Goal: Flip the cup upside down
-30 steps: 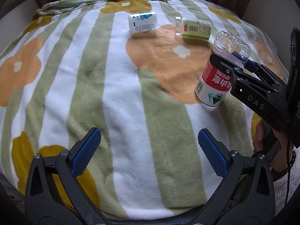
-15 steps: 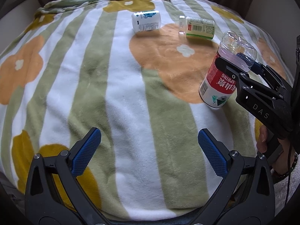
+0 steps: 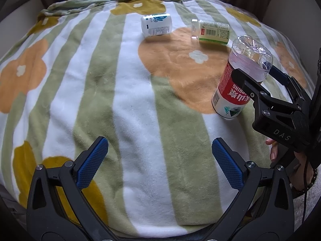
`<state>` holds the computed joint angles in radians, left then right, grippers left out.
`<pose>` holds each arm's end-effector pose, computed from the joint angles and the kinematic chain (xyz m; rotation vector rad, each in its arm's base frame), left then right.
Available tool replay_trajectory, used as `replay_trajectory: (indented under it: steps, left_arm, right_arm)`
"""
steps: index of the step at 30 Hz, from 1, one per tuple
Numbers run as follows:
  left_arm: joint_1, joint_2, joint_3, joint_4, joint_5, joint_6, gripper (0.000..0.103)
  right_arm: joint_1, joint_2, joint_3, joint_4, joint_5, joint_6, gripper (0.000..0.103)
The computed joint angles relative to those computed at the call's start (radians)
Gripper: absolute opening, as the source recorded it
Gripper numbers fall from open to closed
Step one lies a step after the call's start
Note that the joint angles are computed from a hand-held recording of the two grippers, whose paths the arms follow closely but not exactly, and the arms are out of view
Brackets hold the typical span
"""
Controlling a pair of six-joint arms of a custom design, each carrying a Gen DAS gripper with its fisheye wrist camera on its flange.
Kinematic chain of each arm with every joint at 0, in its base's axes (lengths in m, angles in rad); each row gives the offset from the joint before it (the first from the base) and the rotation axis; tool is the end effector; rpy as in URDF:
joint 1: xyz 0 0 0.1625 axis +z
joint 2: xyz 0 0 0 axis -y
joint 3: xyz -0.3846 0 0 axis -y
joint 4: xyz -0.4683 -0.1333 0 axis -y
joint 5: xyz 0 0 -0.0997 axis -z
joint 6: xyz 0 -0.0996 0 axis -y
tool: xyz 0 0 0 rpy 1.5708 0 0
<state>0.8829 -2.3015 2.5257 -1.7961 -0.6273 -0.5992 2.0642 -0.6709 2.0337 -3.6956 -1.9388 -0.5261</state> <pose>-0.0250 -0.3673 0.2864 0.1010 2.2905 -0.7029 0.3389 -0.4243 -0.0550 1.0931 -2.3502 1.0274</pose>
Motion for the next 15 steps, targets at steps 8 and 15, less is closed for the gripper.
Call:
replay_trajectory:
  steps: [8, 15]
  left_arm:
    - [-0.085, -0.069, -0.002, 0.124, 0.037, -0.093, 0.103]
    - [-0.281, -0.179, -0.03, 0.407, 0.132, -0.32, 0.103]
  right_arm:
    - [0.045, -0.071, 0.044, 0.017, -0.005, 0.013, 0.102]
    - [0.139, -0.236, 0.107, 0.095, -0.087, 0.099, 0.103]
